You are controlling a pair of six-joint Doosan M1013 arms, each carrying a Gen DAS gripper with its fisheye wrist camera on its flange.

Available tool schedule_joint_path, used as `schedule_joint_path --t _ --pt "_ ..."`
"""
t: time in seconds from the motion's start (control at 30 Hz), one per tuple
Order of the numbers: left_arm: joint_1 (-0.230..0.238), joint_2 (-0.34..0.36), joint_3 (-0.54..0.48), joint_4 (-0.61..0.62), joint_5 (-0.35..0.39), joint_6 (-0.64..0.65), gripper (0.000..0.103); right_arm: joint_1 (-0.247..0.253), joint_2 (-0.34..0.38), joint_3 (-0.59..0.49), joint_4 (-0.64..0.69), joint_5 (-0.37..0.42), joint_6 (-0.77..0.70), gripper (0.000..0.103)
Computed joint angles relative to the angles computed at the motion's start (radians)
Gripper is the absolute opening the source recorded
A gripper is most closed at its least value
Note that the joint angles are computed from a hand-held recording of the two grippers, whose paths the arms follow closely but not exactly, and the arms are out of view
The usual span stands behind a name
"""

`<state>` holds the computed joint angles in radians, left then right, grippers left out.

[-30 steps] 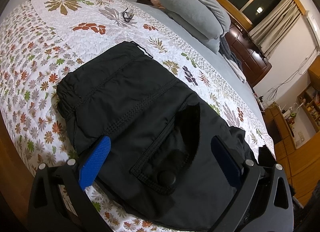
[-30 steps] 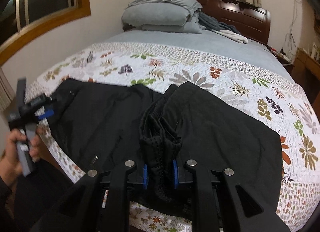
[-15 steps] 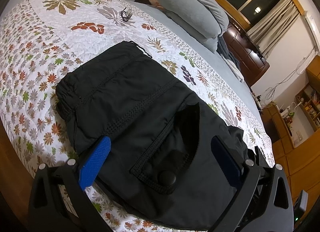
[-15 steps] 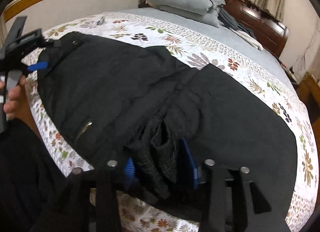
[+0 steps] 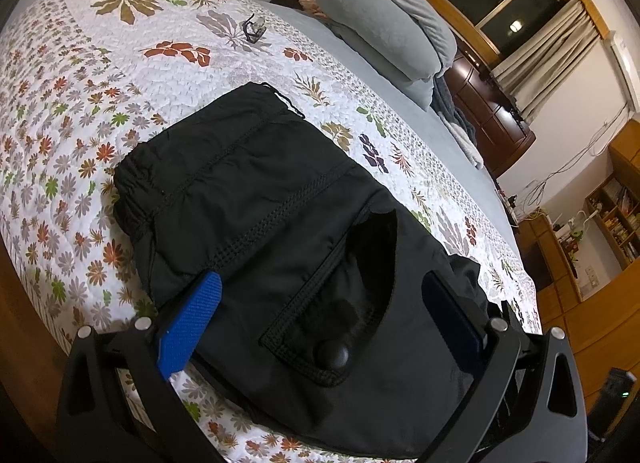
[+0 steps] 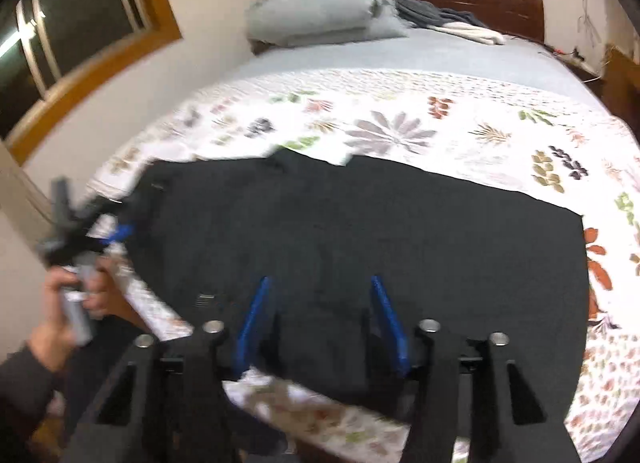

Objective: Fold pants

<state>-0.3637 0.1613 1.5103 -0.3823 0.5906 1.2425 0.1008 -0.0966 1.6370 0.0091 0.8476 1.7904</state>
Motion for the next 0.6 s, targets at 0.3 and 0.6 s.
schedule_joint_path --t 0.3,0.6 --pt "-0.006 -0.041 0.033 0.074 -0.048 -0.101 0.100 0.072 0.059 -0.013 -0.101 0.096 -0.076 0.048" --pt "0.118 -0.138 0.180 -0.462 -0.092 0.006 0.100 -0.059 0.201 -0.355 0.312 0.384 -0.412 0.071"
